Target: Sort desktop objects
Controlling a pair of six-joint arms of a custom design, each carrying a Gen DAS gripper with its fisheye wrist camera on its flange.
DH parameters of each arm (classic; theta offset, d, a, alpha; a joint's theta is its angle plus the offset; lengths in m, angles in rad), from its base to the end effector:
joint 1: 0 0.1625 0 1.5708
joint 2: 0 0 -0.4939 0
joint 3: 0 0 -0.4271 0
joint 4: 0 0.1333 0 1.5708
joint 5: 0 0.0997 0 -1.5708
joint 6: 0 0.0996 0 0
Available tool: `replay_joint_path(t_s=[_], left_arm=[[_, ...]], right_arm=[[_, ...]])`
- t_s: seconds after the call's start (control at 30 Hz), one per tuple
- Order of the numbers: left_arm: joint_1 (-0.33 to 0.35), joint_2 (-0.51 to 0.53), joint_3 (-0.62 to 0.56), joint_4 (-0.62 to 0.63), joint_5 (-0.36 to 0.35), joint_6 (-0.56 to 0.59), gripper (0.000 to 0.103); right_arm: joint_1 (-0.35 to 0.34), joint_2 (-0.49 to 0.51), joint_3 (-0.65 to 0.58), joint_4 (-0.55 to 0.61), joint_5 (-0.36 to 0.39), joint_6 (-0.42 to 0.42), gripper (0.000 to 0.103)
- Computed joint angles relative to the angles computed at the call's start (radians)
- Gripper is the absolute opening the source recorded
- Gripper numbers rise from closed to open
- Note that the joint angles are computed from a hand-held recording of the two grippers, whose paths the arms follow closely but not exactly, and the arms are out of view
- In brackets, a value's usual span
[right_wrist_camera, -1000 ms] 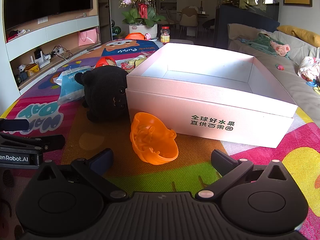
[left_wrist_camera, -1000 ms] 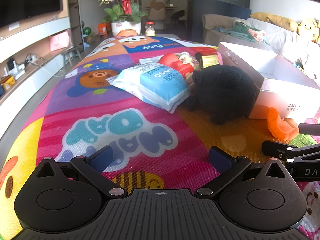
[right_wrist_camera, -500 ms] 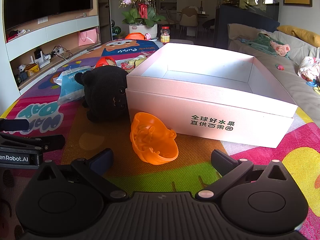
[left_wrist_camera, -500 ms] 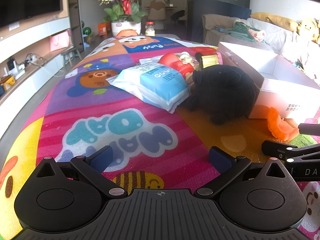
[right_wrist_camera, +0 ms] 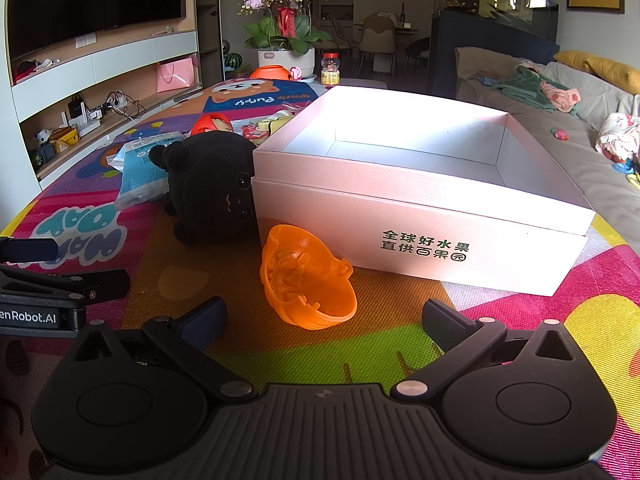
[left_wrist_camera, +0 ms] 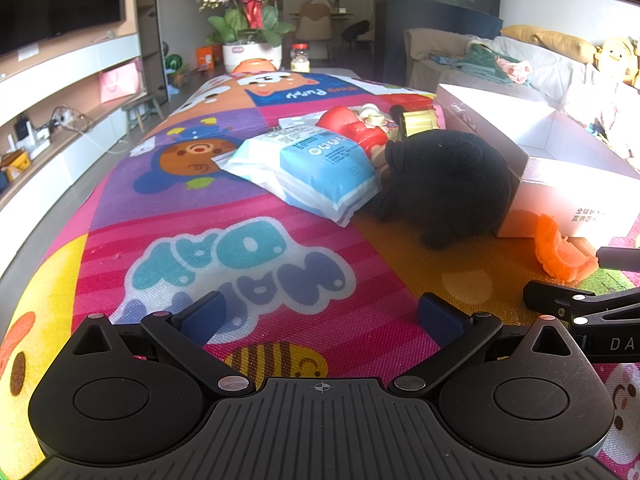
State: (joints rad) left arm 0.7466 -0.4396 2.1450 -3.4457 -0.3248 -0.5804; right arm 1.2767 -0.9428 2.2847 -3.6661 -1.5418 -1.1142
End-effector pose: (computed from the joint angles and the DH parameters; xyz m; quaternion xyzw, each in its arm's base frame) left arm -0.2074 -0.5021 -0.0651 0.0494 0.8092 -0.4280 0.3994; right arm -0.0227 -0.5447 0.1418 0.3756 -0.8506 0.2891 0.2278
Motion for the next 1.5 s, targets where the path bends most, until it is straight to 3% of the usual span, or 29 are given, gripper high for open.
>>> replay_joint_path(t_s=[0.7, 0.77, 0.93, 1.03, 1.23, 1.4, 1.5], left_arm=[[0.000, 0.001, -0.001, -0.005, -0.001, 0.003, 0.103], [0.000, 0.002, -0.001, -0.007, -0.002, 0.004, 0.103], [0.001, -0.002, 0.000, -0.006, -0.002, 0.007, 0.103], [0.001, -0.002, 0.000, -0.007, -0.002, 0.007, 0.103], [0.001, -0.002, 0.000, -0.008, -0.002, 0.007, 0.103], [0.001, -0.003, 0.000, -0.004, -0.003, 0.005, 0.103], [0.000, -0.004, -0.001, 0.017, -0.004, -0.009, 0.103]], right_arm=[[0.002, -0.003, -0.002, 0.013, -0.007, 0.007, 0.103], [0.010, -0.016, -0.005, 0.047, -0.028, 0.025, 0.103], [0.058, -0.044, -0.008, 0.112, -0.167, 0.068, 0.103], [0.062, -0.057, -0.006, 0.141, -0.186, 0.075, 0.103], [0.033, -0.062, 0.027, 0.090, -0.131, 0.044, 0.103], [-0.004, -0.107, 0.063, 0.123, -0.067, -0.040, 0.103], [-0.047, -0.133, 0.114, 0.067, 0.025, -0.112, 0.103]])
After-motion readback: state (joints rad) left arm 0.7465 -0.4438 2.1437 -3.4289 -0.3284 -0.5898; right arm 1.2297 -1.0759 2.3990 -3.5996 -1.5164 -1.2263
